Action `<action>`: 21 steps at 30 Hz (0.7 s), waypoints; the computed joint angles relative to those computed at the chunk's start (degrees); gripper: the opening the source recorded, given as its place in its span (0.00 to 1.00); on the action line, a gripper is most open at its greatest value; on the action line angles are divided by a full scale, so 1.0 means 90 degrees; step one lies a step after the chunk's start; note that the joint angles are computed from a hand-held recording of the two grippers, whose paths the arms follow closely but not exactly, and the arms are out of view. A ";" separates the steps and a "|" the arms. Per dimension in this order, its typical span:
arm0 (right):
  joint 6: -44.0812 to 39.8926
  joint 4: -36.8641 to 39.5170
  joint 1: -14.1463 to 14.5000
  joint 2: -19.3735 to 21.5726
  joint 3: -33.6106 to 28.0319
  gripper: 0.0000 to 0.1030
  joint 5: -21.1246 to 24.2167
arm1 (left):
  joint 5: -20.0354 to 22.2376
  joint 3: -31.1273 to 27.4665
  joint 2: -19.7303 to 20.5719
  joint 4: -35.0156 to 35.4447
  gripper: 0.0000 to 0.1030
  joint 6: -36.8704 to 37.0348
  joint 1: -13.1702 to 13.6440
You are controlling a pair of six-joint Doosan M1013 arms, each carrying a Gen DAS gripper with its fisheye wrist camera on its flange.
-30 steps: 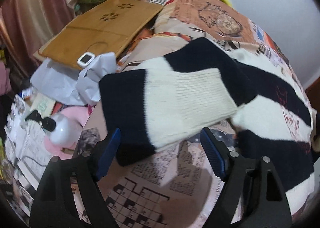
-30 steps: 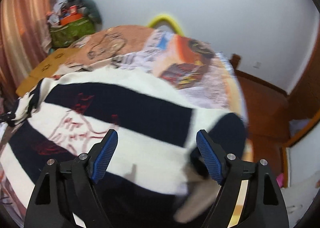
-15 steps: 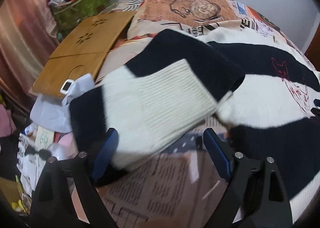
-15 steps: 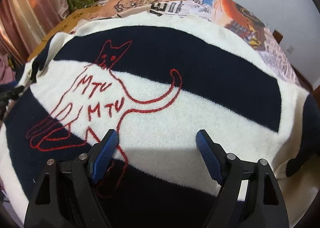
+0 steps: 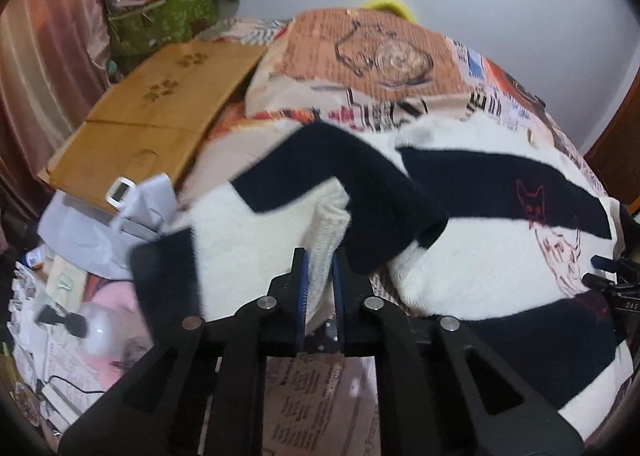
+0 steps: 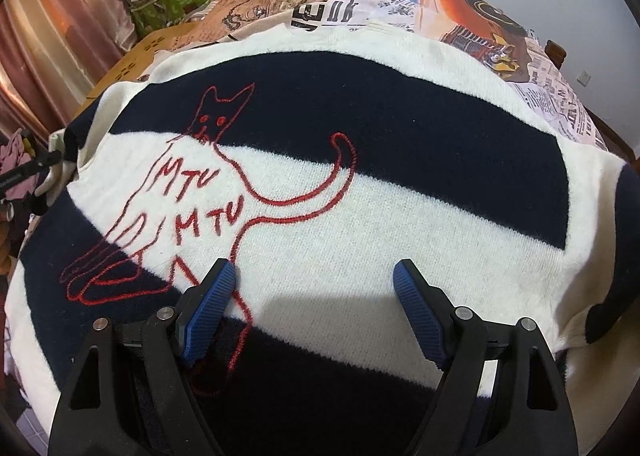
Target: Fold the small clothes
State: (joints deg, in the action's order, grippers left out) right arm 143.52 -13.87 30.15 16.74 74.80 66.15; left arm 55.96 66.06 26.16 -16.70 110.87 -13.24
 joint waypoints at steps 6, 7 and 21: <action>0.0311 -0.0226 0.0003 -0.0171 0.0185 0.77 -0.0196 | -0.0249 -0.0280 -0.0125 0.0126 0.08 -0.0018 -0.0131; 0.0384 -0.0293 0.0005 -0.0205 0.0216 0.77 -0.0199 | -0.0278 -0.0331 -0.0134 0.0092 0.08 0.0005 -0.0157; 0.1719 -0.1432 -0.0033 -0.1344 0.1456 0.67 0.0335 | -0.0337 -0.1669 0.0063 -0.0574 0.08 0.0616 -0.1339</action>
State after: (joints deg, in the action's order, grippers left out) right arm 159.00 -26.76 29.85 4.65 87.91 69.17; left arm 52.92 51.04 26.73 -21.87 116.41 -25.29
